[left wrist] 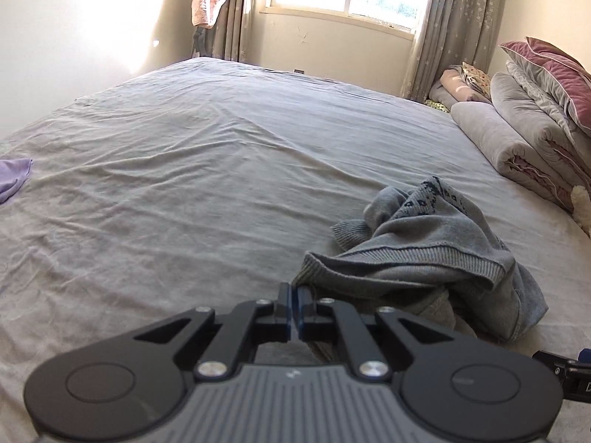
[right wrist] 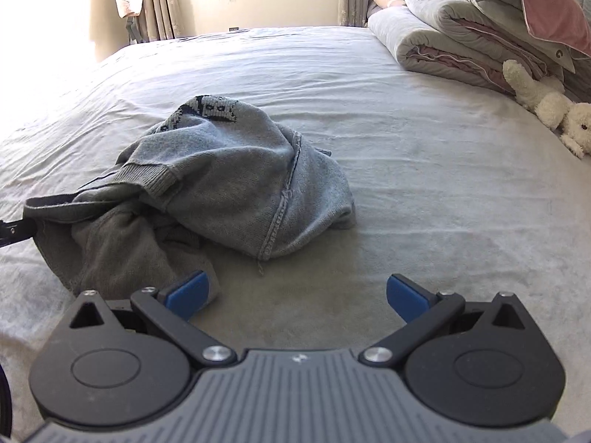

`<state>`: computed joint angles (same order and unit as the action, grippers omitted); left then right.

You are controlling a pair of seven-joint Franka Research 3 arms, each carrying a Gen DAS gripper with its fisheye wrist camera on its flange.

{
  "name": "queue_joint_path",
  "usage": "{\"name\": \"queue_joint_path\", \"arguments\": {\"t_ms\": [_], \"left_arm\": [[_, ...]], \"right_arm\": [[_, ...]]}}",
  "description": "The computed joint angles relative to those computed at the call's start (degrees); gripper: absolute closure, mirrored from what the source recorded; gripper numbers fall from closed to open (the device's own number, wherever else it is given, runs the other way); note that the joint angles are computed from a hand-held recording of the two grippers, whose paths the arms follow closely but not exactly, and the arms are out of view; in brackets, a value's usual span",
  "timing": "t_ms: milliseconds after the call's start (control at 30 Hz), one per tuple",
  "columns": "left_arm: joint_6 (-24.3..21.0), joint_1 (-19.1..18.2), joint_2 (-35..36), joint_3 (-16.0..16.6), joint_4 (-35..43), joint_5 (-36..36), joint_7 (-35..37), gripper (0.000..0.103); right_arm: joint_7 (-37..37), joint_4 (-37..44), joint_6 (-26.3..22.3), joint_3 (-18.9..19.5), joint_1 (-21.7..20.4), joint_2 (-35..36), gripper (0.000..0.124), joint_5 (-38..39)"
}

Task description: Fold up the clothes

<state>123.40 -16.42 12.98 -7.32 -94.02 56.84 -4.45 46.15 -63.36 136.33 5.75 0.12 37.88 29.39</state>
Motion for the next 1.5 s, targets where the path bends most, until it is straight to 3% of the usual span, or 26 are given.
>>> {"name": "queue_joint_path", "arguments": {"t_ms": [167, 300, 500, 667, 933, 1033, 1167, 1267, 1333, 1500], "left_arm": [[-1.62, 0.25, -1.13, -0.12, -1.80, -0.30, 0.83, 0.100], [0.53, 1.27, -2.55, -0.47, -4.30, -1.47, 1.44, 0.100], [5.14, 2.32, -5.31, -1.17, -8.50, -1.73, 0.41, 0.100], [8.80, 2.82, -8.31, -2.10, -12.21, 0.50, -1.23, 0.100], [11.31, 3.06, -10.00, -3.66, -14.52, 2.68, -1.66, 0.100], [11.34, 3.16, -9.22, -3.65, -13.99, 2.06, -1.12, 0.100], [12.16, 3.48, -8.05, -3.12, -13.61, 0.63, -0.53, 0.097], [12.55, 3.68, -7.13, -2.66, -13.17, -0.74, -0.14, 0.083], [12.84, 3.77, -6.62, -2.38, -12.91, -1.65, 0.12, 0.073], [13.35, 3.77, -5.74, -1.91, -12.61, -3.38, 0.66, 0.072]], "right_arm": [[2.84, 6.75, -2.77, -0.03, 0.35, 4.97, 0.022, -0.96], [1.46, 9.25, -4.05, 1.54, -0.44, 6.52, 0.022, -0.21], [-6.34, 5.21, -2.85, 5.14, -1.90, 4.33, 0.022, 5.70], [-19.16, -2.32, 4.15, 7.23, -2.01, 1.17, 0.026, 11.37], [-32.10, -6.93, 13.15, 8.43, -1.44, 0.40, 0.045, 15.75], [-35.58, -7.17, 15.14, 9.26, -1.82, 0.67, 0.059, 17.95], [-34.86, -6.41, 15.60, 8.48, -1.49, 1.00, 0.087, 18.42], [-32.66, -5.48, 15.02, 8.14, -1.53, 1.02, 0.113, 18.72], [-30.78, -4.62, 14.70, 7.99, -1.55, 1.18, 0.113, 18.95], [-27.86, -1.75, 12.51, 7.51, -1.73, 2.19, 0.112, 18.25]]}}
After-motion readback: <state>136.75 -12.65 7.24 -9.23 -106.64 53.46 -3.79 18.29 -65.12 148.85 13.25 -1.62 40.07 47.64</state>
